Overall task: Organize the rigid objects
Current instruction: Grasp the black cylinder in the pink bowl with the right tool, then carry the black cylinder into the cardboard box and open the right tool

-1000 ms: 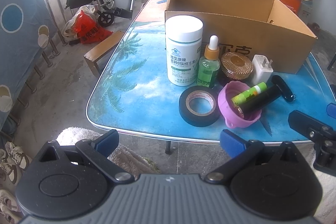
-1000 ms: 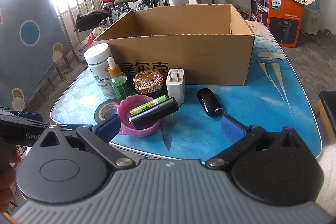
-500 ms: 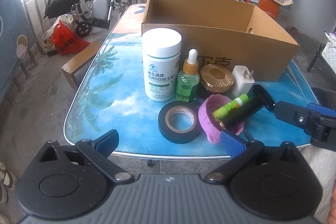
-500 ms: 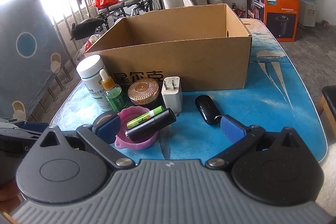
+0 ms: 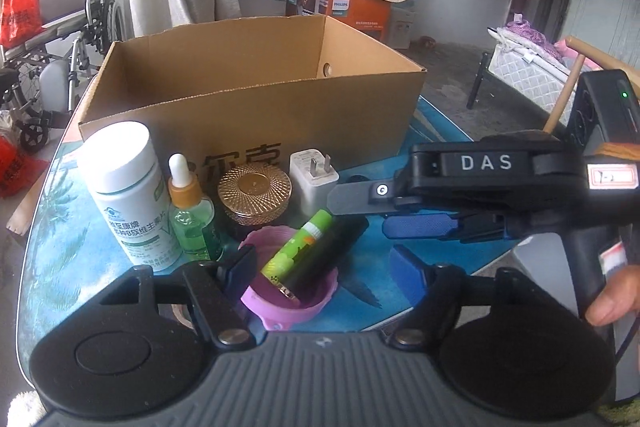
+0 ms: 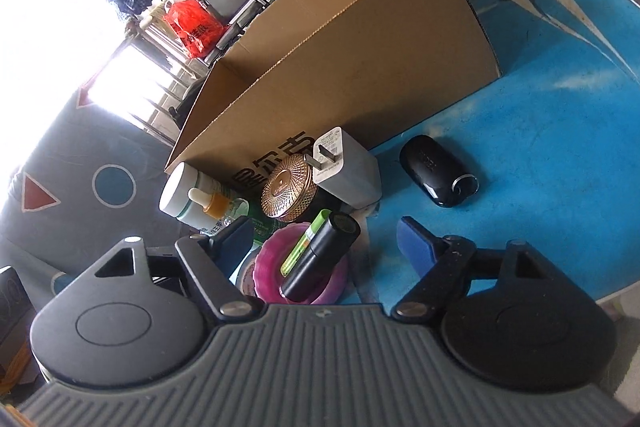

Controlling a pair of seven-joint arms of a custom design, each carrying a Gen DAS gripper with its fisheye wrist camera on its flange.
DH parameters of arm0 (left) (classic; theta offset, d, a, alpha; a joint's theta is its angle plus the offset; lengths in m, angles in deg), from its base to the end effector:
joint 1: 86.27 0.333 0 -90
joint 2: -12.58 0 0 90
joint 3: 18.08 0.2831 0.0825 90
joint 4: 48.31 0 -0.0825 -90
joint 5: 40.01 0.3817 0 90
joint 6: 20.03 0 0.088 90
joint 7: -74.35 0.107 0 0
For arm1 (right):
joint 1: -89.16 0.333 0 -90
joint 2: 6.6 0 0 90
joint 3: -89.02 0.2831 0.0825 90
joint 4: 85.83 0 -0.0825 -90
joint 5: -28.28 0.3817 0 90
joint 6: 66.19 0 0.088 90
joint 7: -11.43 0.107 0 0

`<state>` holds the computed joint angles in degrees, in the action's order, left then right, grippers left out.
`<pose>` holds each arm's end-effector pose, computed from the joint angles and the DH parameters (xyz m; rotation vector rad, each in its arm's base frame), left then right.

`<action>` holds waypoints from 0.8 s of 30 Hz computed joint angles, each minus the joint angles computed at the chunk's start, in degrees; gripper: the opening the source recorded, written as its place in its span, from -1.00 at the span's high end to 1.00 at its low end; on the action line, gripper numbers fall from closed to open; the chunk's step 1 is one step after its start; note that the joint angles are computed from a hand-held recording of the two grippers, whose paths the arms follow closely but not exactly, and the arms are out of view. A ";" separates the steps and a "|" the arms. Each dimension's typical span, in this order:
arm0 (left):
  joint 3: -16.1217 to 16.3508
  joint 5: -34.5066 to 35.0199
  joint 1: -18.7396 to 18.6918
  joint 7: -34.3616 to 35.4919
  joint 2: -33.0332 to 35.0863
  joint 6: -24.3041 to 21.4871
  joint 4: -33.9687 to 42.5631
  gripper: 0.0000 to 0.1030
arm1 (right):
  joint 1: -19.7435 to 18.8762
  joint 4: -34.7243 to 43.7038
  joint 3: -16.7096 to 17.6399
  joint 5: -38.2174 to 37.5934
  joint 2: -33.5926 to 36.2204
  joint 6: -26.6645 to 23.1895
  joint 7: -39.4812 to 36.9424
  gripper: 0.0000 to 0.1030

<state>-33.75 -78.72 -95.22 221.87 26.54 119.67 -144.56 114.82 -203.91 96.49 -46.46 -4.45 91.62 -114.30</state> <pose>0.6086 -0.2635 0.4895 -0.7881 2.6704 -1.1422 0.4678 0.3520 0.4350 -0.7669 2.0296 -0.2679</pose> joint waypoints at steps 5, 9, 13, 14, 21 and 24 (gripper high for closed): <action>0.16 2.48 -0.62 -0.71 0.62 -1.08 -0.18 0.01 | -0.58 1.92 -1.52 -7.64 3.18 4.39 8.99 -0.04; 0.27 4.48 -1.07 -1.65 1.16 -0.67 0.14 0.19 | -0.41 3.24 -2.33 -9.90 4.84 6.19 12.37 0.31; 0.16 6.73 -1.89 -2.48 1.83 1.00 0.40 0.19 | 0.11 3.07 -2.51 -11.38 4.42 5.66 13.51 0.48; 0.07 6.95 -1.88 -2.40 1.76 1.18 0.24 0.19 | 0.21 3.16 -2.36 -11.12 4.35 5.26 12.80 0.49; -0.52 8.67 -2.59 -0.11 0.73 6.66 -2.38 0.29 | 1.57 4.57 -0.77 -4.95 3.76 0.64 0.16 0.58; -0.78 7.65 -2.32 1.36 -0.19 8.55 -3.86 0.41 | 2.36 6.32 -0.48 -0.61 4.52 -1.23 -7.96 0.59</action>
